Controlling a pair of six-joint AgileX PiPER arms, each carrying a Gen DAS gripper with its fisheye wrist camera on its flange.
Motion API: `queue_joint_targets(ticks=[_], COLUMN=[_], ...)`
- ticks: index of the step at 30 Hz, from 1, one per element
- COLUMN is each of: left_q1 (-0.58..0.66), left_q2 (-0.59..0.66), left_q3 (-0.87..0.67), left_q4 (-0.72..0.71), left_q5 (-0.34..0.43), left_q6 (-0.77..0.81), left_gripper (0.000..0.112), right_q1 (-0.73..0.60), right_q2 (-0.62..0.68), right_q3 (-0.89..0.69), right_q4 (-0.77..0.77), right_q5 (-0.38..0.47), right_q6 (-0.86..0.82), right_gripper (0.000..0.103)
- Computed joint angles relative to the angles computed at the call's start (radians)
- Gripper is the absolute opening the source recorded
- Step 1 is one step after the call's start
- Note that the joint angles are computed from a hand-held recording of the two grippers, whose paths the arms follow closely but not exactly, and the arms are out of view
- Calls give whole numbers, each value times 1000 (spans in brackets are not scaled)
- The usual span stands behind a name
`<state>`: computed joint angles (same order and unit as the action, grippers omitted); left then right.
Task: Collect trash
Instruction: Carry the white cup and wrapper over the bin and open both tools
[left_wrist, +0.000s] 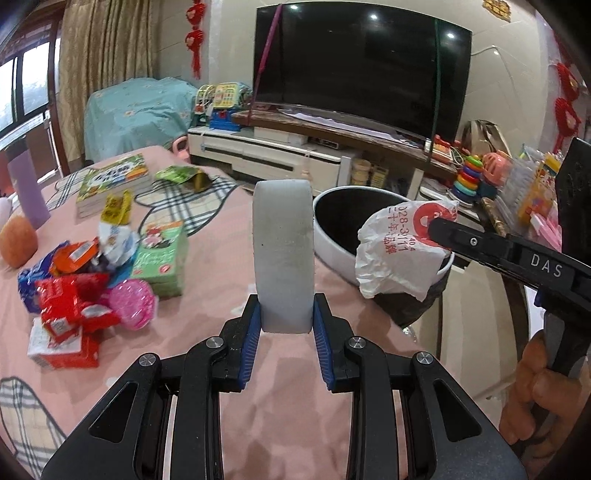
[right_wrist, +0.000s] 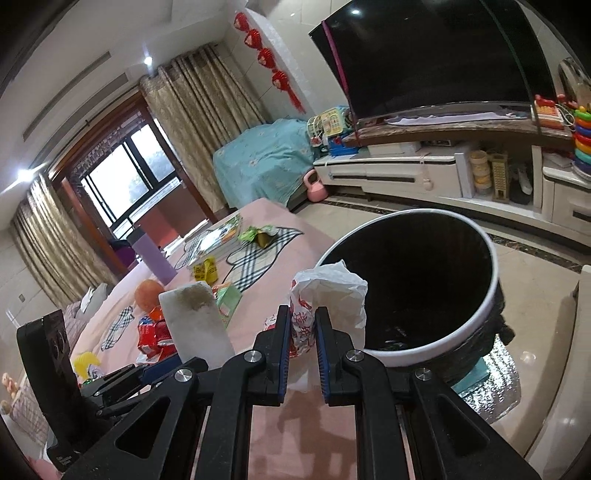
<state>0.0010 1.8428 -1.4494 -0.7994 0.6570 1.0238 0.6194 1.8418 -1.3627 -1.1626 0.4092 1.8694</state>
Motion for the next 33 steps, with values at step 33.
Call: queue_joint_targets(ticks=[33], left_q1=[-248], left_q2=[304], left_q3=[-542], left_q4=[339], left_q5=[221], left_q6=[-429], left_gripper=[29], right_q1=[-212], right_q2=[-30], right_q3=[63], right_q4=[196], right_q5=[-77], right_q6=[-222], right_gripper=[13])
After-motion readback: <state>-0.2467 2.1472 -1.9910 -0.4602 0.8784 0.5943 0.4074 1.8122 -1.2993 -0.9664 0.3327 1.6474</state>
